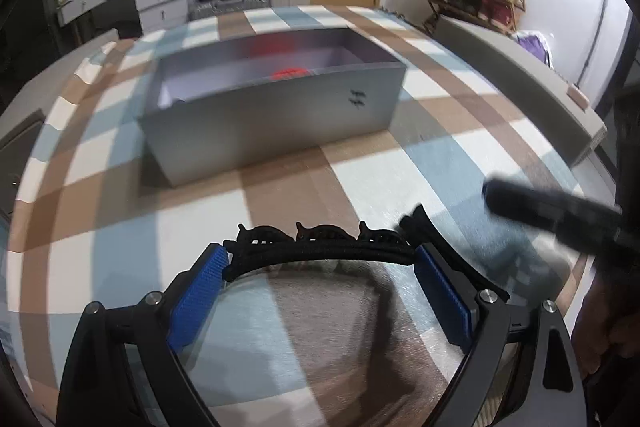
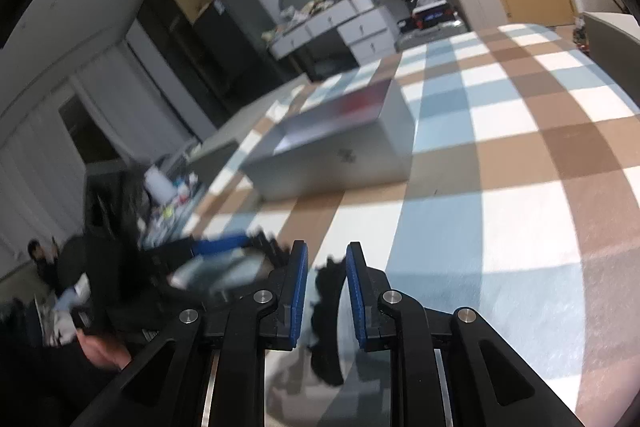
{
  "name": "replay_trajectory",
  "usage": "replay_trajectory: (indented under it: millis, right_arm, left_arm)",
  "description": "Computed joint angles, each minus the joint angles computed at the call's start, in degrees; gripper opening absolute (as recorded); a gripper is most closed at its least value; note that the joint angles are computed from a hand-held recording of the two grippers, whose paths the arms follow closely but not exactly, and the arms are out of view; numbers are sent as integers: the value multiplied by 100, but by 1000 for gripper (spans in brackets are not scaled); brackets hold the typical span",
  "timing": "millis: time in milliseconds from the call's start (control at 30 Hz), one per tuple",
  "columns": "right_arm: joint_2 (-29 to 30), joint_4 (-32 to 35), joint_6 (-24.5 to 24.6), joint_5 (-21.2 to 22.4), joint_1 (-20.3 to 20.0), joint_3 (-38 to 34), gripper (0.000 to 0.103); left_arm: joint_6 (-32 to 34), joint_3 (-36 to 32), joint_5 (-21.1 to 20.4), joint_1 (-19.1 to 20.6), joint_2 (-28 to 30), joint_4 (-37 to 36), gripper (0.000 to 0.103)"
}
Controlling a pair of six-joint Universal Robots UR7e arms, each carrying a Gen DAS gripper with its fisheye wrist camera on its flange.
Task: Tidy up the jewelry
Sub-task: 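Carry both claw clips into the silver box and open both tools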
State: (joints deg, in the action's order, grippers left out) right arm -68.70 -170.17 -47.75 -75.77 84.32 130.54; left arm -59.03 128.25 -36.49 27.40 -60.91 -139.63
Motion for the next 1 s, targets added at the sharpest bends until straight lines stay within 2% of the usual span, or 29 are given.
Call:
replay_trajectory:
  millis: [100, 267, 400, 433, 500, 567, 633, 767, 833, 1000]
  right_arm:
    - [28, 66, -100, -196, 60, 36, 22]
    - [381, -681, -368, -1200, 436, 165, 22]
    - [563, -1253, -590, -1589, 642, 287, 21]
    - [627, -1446, -669, -1713, 697, 313, 18]
    - [806, -1982, -1044, -1976, 829, 417, 18]
    - [832, -2022, -1099, -2039, 874, 428, 17]
    - [781, -1765, -948, -1970, 866, 350, 17]
    - [520, -1228, -539, -1494, 798, 214, 17]
    - [319, -681, -285, -1072, 750, 57, 17]
    - [164, -65, 111, -284, 782, -358, 17]
  left_arm:
    - [-180, 100, 192, -91, -163, 68, 91]
    - [-421, 230, 459, -264, -417, 284, 91]
    - [-571, 309, 661, -358, -581, 430, 91]
    - [-592, 329, 693, -369, -618, 451, 91]
    - [-603, 362, 770, -378, -688, 474, 91]
    - [-606, 388, 866, -383, -739, 480, 91]
    - [-534, 416, 936, -387, -782, 400, 91]
    - [-389, 467, 1040, -385, -866, 273, 91]
    - [-276, 446, 1126, -353, -887, 240, 91]
    - [110, 367, 1274, -217, -857, -125, 92]
